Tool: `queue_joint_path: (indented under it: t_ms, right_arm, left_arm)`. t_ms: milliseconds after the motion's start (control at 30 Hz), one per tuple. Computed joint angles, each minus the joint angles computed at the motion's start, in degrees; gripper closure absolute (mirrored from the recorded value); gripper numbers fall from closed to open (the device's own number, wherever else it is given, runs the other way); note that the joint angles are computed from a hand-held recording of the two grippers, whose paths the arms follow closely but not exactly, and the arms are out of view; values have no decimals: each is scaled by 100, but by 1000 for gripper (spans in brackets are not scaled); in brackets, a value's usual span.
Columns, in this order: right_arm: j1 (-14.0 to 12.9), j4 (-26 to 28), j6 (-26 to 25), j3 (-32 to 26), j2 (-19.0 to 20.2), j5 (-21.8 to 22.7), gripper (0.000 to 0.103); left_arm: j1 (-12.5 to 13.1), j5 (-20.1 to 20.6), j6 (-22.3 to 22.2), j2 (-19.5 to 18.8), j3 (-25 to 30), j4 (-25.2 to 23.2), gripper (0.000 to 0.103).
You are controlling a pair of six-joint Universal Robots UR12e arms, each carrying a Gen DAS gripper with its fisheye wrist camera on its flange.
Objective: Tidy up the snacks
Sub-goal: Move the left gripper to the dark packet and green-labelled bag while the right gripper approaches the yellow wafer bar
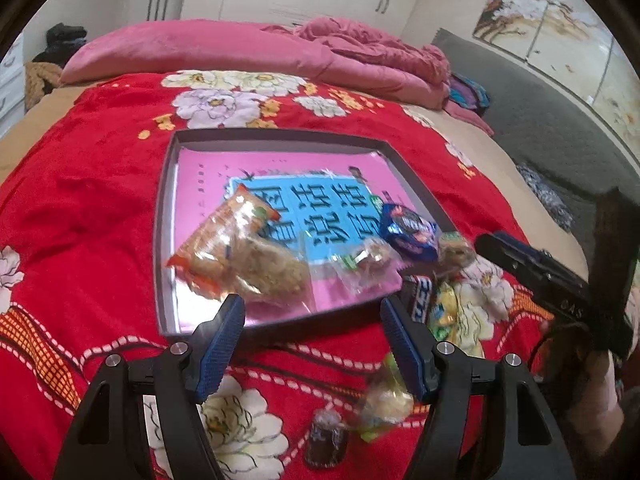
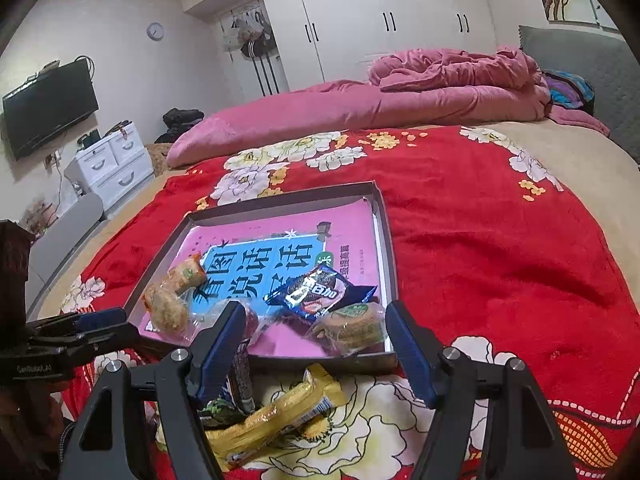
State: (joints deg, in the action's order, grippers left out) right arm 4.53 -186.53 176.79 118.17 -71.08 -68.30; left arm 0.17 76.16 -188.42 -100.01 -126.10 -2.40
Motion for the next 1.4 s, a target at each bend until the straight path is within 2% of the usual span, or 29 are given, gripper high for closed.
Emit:
queue_joint_path:
  t_ms: [400,633,800,1000,1200,1400]
  right_arm:
    - [-25,99,-205,166,-142,89,31]
    - [-35,114,-253,255,-212,58,31]
    - [-57,98,-215,299,-242,40,31]
    - [-76,125,-210,330,-269,34,31]
    - [-150,443,-147,369,-326,231,30]
    - [-143,852,-233,390,-377,185,27]
  left_arm:
    - [-17,-222,94,186,-273,-355,31]
    - [-17,-398,-248,295,-473,-492,31]
    - [-104,-381,-389,282,-529,-616,31]
    - [-198,-272,-568,176,-491,-546,31]
    - [-212,-397,-850,77,-448,-404,26]
    - [-268,-361,-1162,-15,-365,-324,25]
